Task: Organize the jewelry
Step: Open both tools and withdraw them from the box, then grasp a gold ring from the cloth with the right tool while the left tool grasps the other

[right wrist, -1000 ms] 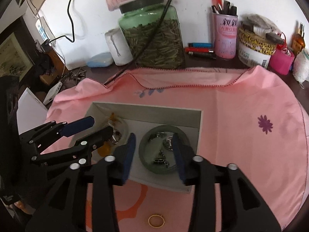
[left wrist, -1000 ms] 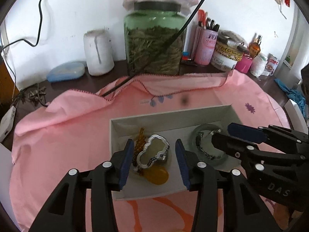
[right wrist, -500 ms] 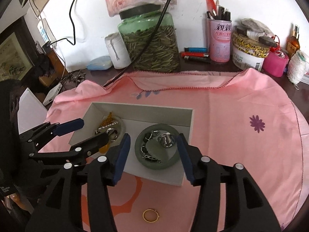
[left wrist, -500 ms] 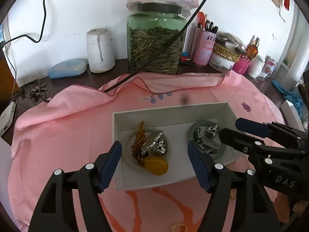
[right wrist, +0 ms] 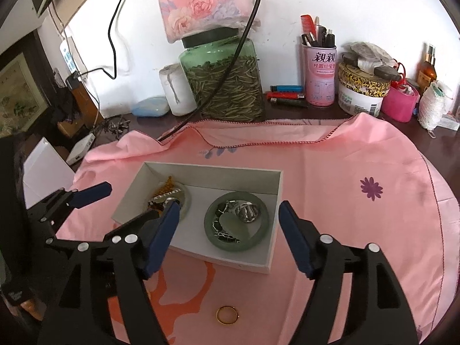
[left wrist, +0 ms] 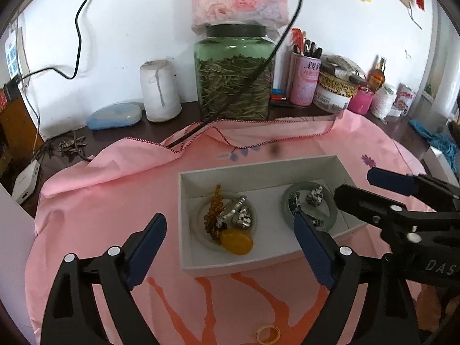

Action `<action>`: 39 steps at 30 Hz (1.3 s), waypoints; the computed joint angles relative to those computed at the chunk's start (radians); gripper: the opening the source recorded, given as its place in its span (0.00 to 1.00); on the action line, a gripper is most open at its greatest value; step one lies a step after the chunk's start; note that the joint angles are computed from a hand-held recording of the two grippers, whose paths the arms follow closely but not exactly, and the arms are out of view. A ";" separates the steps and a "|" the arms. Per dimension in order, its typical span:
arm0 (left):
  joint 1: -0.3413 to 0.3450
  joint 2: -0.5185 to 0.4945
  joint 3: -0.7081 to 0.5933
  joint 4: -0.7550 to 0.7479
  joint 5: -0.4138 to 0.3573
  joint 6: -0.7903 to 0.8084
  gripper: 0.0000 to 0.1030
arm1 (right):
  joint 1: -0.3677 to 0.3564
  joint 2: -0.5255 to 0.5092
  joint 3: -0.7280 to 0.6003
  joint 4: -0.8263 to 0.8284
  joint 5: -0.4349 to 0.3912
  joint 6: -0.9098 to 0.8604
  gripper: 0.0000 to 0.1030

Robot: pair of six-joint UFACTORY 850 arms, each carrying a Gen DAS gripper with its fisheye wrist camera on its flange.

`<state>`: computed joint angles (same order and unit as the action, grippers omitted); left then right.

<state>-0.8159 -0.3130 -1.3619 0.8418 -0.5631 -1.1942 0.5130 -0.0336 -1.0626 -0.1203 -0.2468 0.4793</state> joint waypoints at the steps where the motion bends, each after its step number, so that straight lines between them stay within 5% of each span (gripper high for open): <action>1: -0.008 -0.002 -0.001 0.018 -0.009 -0.006 0.88 | 0.004 -0.001 0.000 -0.023 -0.003 0.019 0.66; 20: -0.097 0.000 0.010 0.200 -0.110 -0.091 0.92 | 0.025 0.059 0.044 -0.260 0.024 0.267 0.72; 39: -0.149 0.147 0.242 0.168 -0.118 -0.182 0.94 | 0.078 0.220 0.256 -0.530 0.007 0.581 0.73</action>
